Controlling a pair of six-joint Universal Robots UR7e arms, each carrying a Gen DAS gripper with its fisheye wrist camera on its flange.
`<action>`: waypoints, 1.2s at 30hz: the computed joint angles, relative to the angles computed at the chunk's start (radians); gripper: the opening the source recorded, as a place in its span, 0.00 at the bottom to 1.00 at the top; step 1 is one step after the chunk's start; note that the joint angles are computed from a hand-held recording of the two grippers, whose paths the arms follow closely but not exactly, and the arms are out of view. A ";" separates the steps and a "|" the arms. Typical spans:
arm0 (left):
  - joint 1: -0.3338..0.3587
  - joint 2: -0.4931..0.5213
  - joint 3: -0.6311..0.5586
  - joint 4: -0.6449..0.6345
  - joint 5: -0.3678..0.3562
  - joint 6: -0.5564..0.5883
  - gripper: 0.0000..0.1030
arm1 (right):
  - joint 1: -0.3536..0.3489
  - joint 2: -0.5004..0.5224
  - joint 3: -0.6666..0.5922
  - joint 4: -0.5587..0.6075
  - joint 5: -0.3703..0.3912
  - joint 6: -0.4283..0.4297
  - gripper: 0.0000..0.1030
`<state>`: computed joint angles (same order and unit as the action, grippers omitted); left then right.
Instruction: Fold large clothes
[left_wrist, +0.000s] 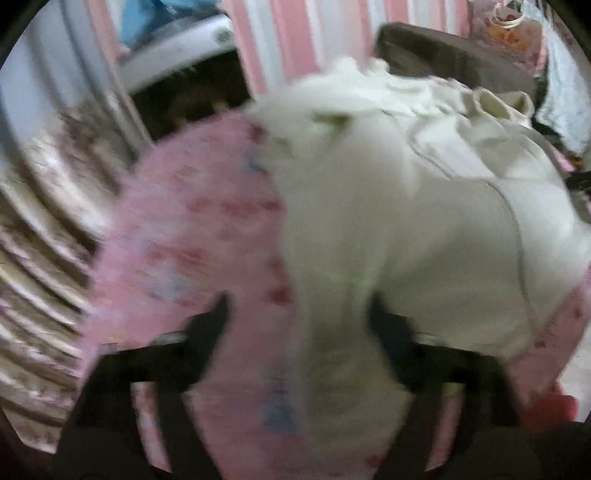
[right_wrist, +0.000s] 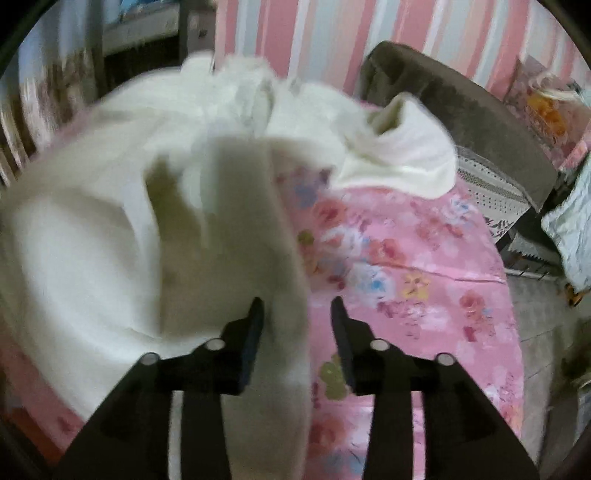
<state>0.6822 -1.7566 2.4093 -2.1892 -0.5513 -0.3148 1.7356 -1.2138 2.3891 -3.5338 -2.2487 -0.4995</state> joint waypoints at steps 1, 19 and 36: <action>-0.015 -0.017 0.002 0.016 0.041 -0.012 0.93 | 0.007 -0.028 0.005 -0.017 0.017 -0.002 0.62; 0.199 0.470 -0.528 -0.462 -0.034 0.490 0.97 | 0.099 0.097 -0.588 0.347 0.191 0.004 0.73; 0.392 0.819 -0.912 -0.371 -0.162 0.552 0.96 | 0.013 0.446 -1.024 0.688 0.087 0.001 0.73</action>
<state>1.0746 -0.9374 1.4974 -2.5597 -0.7136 0.2368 1.7488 -0.7679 1.3647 -2.8457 -2.1619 -0.4985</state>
